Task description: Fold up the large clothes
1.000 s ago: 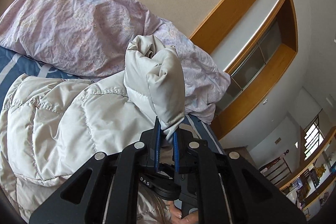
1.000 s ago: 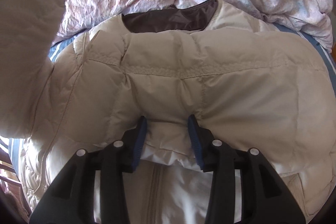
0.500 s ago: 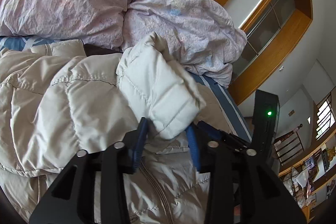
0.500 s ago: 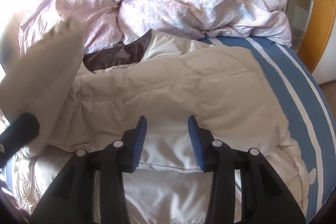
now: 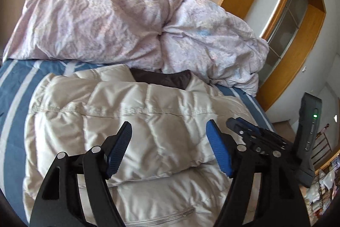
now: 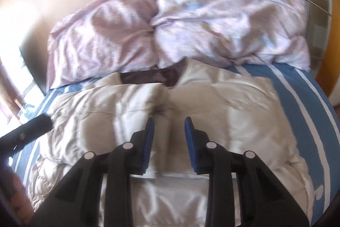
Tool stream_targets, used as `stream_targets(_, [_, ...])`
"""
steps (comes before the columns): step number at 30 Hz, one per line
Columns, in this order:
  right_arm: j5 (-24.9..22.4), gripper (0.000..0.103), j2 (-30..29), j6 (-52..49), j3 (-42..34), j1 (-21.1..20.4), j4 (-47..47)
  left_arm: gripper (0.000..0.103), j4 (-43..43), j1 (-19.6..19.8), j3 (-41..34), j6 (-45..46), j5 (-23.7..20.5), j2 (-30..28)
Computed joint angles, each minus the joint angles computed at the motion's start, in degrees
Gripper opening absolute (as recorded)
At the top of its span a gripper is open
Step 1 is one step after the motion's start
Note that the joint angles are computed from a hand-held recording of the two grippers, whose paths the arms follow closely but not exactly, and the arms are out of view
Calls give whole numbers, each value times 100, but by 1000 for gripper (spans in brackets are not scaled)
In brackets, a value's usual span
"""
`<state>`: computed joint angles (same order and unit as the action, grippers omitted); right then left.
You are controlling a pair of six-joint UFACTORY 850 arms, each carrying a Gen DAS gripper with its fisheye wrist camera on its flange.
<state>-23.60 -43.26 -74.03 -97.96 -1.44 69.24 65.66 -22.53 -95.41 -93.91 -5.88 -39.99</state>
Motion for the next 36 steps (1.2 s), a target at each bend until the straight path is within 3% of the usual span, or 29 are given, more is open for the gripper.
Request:
stream_targets(3, [-239,28,-77,-373,-87,96,124,73,314,76,111,-211,-570,42])
stream_targets(7, [-133,28,-293,181,-350,296,-732,73,-425,219,-2,517,-948,-144])
stream_targets(12, [-130,20,-705,1991,-861,397,-2522,73,-1071,380,-93,1035,-1035,-363])
stream_targets(21, [-644,20,-1214,2578,-1487,340,-2853,73,-1014,435,-274,1063,-1119,-652])
stream_targets(26, [-1128,20,-1502,2652,-1899,234,-2600,74,-1374,483,-421,1378,-1108,-807])
stream_targets(32, [-2050,20,-1962,3058,-2657,52,-2295,75,-1650,491,-505,1664,-1158,-870])
stream_targets(35, [-2695,20,-2093,3334,-2984,-96,-2172,76,-2065,521,-287,2033,-993,-683])
stream_targets(36, [-2902,25,-2042,3336,-2939,-175,-2032,76,-2099,547,-27,1975,-754,-492])
